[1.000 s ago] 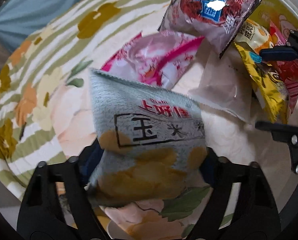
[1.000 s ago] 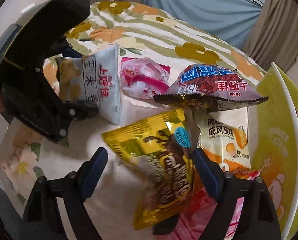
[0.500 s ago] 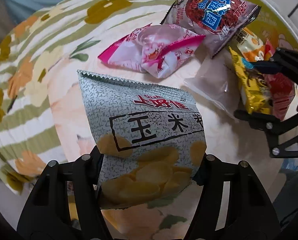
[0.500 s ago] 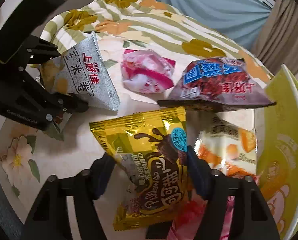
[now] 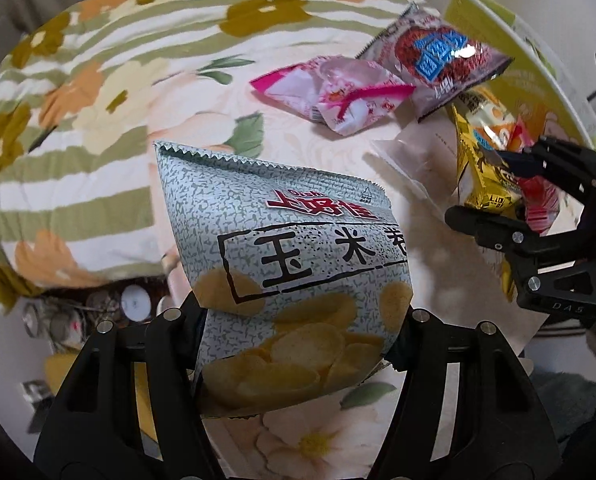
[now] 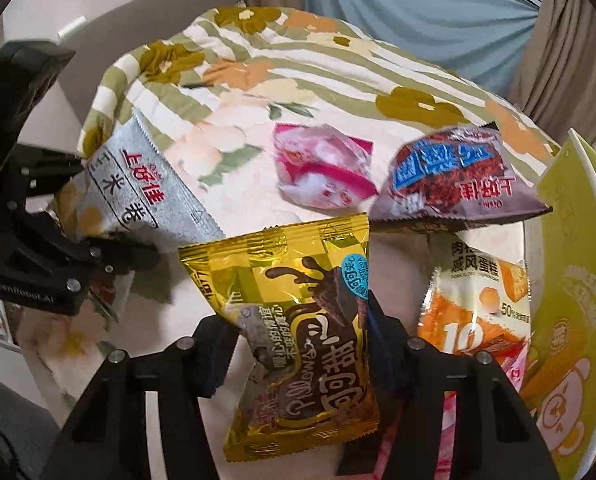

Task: Organize snacks
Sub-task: 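Grasp the grey corn-roll bag with the left tool and lift it toward the box, then drop the corn-roll bag in the box while the right tool drops the yellow bag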

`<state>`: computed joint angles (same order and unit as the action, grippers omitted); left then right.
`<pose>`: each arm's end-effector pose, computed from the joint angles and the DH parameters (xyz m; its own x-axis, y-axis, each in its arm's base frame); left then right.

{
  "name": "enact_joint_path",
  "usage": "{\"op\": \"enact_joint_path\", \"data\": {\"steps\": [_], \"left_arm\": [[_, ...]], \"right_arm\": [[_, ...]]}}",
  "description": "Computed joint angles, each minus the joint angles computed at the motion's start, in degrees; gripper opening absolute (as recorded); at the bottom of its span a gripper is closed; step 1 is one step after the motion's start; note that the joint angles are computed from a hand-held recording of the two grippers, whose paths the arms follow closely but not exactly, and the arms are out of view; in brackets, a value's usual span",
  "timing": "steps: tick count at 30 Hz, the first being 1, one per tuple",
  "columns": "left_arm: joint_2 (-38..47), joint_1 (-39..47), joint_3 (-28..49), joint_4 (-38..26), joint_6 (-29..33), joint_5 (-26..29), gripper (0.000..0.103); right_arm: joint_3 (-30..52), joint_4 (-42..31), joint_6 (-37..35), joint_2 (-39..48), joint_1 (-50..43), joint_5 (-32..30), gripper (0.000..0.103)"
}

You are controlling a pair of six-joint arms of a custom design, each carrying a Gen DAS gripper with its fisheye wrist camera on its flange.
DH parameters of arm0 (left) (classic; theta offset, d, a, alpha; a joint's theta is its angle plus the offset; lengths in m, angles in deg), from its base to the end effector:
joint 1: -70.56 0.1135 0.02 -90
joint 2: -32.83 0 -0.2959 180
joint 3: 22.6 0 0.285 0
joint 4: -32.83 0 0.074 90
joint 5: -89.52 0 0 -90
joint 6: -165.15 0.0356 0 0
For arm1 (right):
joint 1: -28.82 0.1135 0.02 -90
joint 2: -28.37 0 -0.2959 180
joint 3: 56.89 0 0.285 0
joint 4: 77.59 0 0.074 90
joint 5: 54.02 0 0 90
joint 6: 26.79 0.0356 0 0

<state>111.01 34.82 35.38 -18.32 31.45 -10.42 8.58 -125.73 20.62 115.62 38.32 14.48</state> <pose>0.2160 -0.1479 0.2014 -0.9225 -0.1745 -0.3442 -0.1478 0.9837 -0.1027 0.3009 0.0636 0.2027 -0.4941 -0.7211 -0.4857 -0.8313 0.5554 0.0211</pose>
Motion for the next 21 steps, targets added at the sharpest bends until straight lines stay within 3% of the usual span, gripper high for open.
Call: {"op": "enact_joint_path", "data": {"steps": [12, 21], "left_arm": [[-9.2, -4.6, 4.2, -8.4, -6.9, -6.3, 0.061], [-1.8, -7.0, 19.1, -10.7, -4.9, -11.2, 0.061]], "right_arm": [[2.4, -7.5, 8.6, -8.3, -0.8, -6.2, 0.052], [14.0, -16.5, 9.6, -8.0, -10.9, -12.6, 0.052]]}}
